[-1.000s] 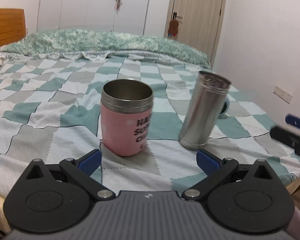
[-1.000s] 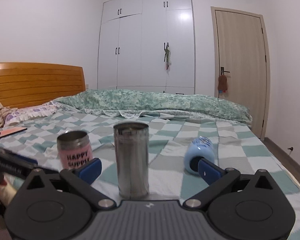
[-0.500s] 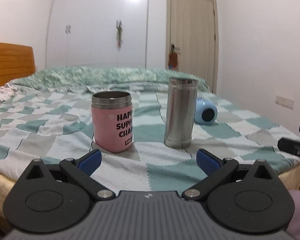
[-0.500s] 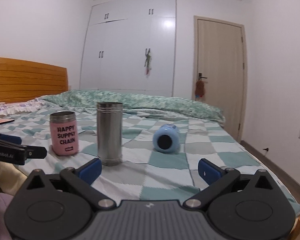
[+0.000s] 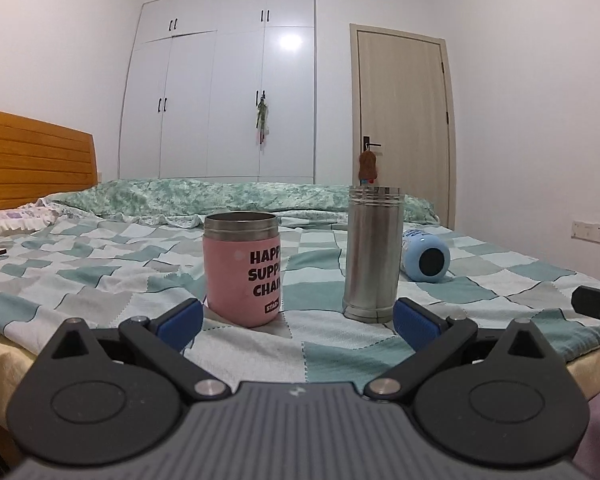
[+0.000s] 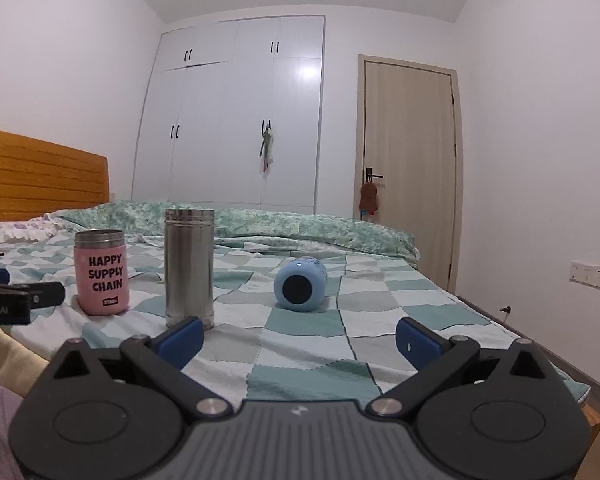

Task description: Flip cup upright

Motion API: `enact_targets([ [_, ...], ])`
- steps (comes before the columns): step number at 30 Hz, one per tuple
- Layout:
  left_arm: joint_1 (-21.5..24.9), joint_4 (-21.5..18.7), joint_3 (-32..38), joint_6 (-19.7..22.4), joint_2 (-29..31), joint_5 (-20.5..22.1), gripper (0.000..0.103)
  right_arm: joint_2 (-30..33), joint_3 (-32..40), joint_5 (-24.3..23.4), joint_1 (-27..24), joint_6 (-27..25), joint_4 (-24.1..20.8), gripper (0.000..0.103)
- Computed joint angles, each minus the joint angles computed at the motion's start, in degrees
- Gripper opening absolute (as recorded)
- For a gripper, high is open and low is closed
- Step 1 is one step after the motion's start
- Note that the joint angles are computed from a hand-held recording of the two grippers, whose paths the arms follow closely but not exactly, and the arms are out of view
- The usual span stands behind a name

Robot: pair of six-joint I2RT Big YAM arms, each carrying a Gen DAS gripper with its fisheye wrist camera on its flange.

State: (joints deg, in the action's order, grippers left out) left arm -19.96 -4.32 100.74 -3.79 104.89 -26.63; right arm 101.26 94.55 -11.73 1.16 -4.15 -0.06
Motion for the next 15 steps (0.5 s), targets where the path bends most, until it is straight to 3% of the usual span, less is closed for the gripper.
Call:
enact_targets([
  [15,-0.31,1.58,-0.96,1.83,-0.23,0.28,0.103,-0.14,-0.51,0.27,0.17,-0.27,0.68,0.103],
])
